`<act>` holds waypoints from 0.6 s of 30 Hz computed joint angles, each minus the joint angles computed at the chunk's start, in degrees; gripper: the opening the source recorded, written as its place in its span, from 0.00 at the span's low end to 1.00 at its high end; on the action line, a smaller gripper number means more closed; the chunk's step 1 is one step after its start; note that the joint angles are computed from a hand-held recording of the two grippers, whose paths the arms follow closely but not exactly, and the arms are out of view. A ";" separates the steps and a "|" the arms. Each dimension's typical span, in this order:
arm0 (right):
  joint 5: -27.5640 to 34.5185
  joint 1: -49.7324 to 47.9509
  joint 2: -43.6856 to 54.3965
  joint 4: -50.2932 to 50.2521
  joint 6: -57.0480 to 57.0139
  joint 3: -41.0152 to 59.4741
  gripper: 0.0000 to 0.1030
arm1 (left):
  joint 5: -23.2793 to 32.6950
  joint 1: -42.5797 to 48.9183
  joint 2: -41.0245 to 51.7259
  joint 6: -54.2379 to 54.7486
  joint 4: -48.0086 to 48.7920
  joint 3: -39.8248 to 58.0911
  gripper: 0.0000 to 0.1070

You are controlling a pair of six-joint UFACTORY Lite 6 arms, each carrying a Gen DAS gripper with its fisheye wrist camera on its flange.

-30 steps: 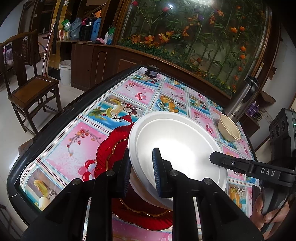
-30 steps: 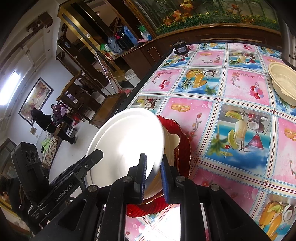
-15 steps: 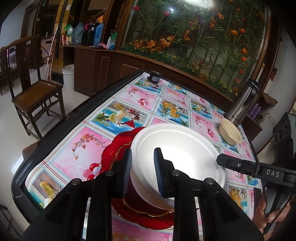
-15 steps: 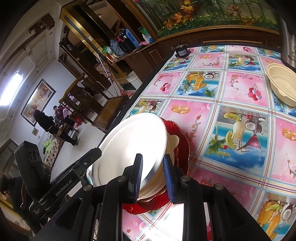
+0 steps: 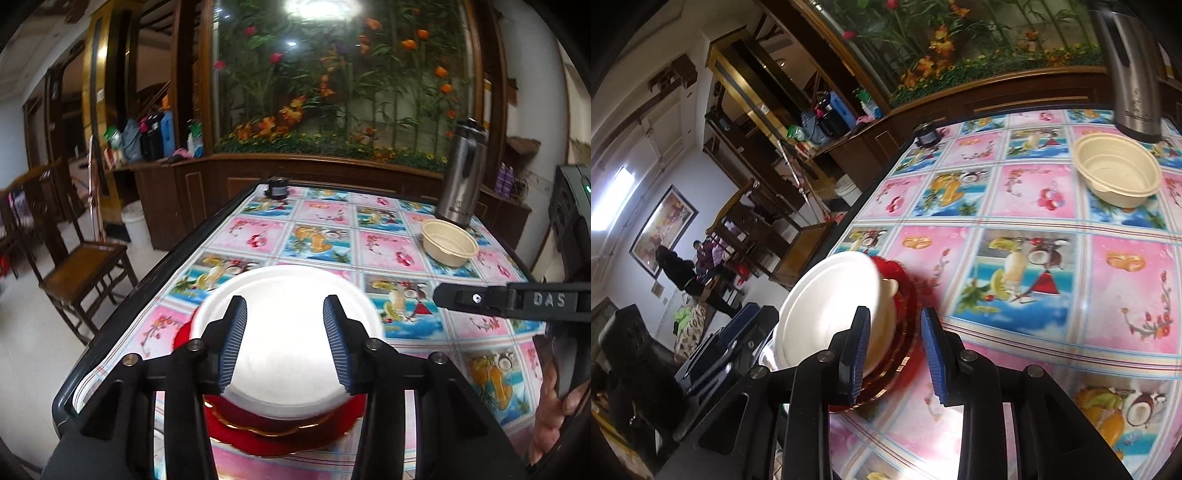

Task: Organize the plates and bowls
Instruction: 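Open the right gripper and withdraw it from the white bowl, then move the right gripper to the small ridged beige bowl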

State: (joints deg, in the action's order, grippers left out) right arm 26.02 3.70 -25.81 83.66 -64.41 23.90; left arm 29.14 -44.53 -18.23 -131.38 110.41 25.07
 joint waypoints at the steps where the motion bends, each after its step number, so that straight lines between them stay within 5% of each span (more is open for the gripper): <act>1: 0.48 -1.11 -0.61 -0.49 0.07 -0.54 0.30 | 1.35 -1.72 1.18 0.58 -0.77 0.63 0.39; 18: -1.28 -17.40 -9.90 -6.55 -3.98 -7.34 0.46 | 10.29 -17.94 14.75 6.96 -9.75 10.45 0.39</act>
